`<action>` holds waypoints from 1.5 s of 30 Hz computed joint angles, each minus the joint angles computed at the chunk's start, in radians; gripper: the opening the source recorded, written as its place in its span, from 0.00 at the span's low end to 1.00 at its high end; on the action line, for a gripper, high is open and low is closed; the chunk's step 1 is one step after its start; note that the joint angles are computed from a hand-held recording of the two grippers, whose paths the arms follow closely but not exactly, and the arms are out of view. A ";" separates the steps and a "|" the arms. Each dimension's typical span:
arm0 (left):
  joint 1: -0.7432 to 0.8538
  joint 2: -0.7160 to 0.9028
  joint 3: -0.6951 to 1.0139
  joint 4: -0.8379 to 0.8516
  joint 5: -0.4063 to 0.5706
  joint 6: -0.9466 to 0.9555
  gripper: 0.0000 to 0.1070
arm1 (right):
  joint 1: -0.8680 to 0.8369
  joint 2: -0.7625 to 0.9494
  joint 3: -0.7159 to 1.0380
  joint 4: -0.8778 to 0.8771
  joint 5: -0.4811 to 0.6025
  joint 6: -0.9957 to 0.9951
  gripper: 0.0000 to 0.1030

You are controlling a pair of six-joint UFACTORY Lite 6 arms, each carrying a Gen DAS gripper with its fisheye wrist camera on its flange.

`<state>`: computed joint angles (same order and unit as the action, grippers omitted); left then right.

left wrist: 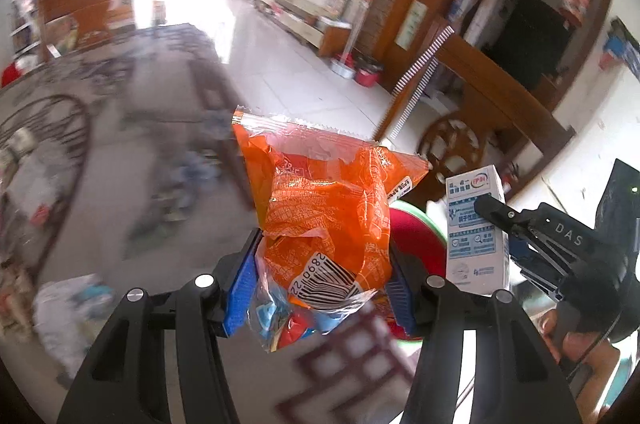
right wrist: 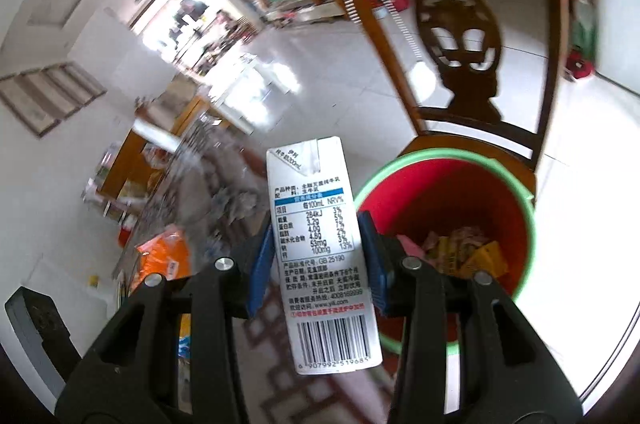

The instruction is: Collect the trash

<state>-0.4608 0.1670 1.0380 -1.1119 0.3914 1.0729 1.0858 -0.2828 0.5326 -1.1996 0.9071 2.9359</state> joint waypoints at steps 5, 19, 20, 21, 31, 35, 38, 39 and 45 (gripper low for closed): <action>-0.122 0.112 0.105 0.111 -0.042 -0.127 0.51 | 0.032 -0.041 -0.030 0.041 0.084 0.034 0.39; -0.119 0.102 0.080 0.098 -0.047 -0.098 0.68 | 0.042 0.004 0.019 0.097 0.163 0.017 0.65; -0.103 0.076 0.054 0.066 -0.047 -0.060 0.68 | 0.037 0.014 0.031 0.095 0.156 0.006 0.65; -0.093 0.058 0.037 0.051 -0.047 -0.039 0.68 | 0.025 0.029 0.046 0.089 0.141 -0.011 0.65; 0.258 -0.234 -0.236 -0.066 -0.029 0.248 0.69 | -0.076 0.263 0.307 0.074 -0.021 -0.310 0.69; 0.540 -0.203 -0.212 -0.052 0.002 0.348 0.69 | -0.093 0.373 0.435 0.090 -0.080 -0.427 0.71; 0.682 -0.092 -0.118 -0.011 0.004 0.336 0.69 | -0.101 0.451 0.528 0.088 -0.135 -0.492 0.71; 0.717 -0.037 -0.066 0.037 0.009 0.285 0.69 | -0.100 0.483 0.569 0.085 -0.155 -0.519 0.71; 0.778 0.189 0.119 0.190 0.063 0.153 0.69 | -0.093 0.710 0.881 0.122 -0.255 -0.747 0.70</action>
